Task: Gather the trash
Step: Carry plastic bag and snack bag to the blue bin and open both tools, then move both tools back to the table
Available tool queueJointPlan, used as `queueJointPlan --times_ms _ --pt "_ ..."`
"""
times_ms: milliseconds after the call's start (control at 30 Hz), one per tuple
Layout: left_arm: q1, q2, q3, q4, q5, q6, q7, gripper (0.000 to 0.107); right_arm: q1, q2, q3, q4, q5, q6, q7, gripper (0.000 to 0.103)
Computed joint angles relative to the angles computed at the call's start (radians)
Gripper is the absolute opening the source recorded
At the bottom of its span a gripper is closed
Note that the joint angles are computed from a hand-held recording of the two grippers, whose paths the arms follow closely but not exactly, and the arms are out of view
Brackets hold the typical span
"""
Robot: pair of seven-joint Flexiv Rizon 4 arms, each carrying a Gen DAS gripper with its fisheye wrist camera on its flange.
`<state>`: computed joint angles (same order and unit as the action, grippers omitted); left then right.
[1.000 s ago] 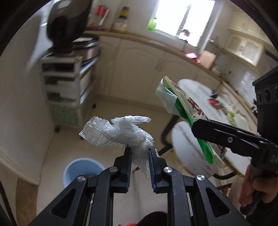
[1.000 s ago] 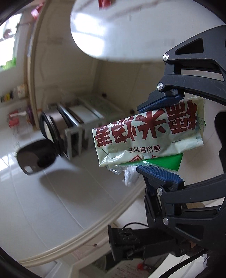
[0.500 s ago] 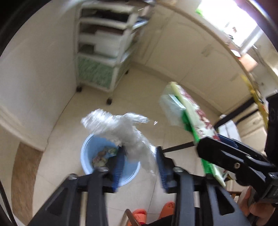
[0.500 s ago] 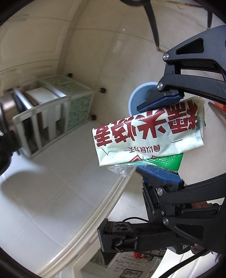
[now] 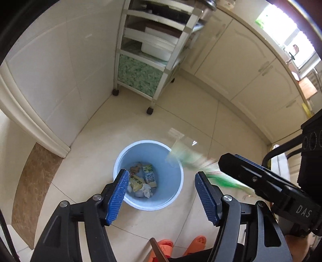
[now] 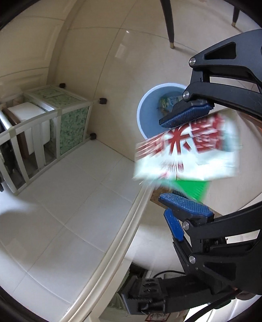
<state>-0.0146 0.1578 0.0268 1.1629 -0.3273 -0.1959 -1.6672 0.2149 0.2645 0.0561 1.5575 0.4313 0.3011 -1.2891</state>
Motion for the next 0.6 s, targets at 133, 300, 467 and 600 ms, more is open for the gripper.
queueJointPlan --times_ms 133,300,467,600 --pt "0.005 0.040 0.008 -0.017 0.000 -0.008 -0.009 0.067 -0.005 0.018 0.002 -0.012 -0.027 0.010 0.006 0.079" --pt "-0.008 0.044 -0.019 -0.089 0.020 0.011 -0.018 0.068 -0.011 0.054 0.004 -0.054 -0.088 -0.008 0.028 0.081" --pt "-0.036 0.031 -0.068 -0.215 0.037 0.031 -0.032 0.074 -0.028 0.117 -0.011 -0.111 -0.168 -0.023 0.025 0.089" --pt "-0.084 -0.022 -0.152 -0.362 0.071 0.055 -0.055 0.079 -0.056 0.162 -0.041 -0.182 -0.255 -0.069 0.005 0.094"
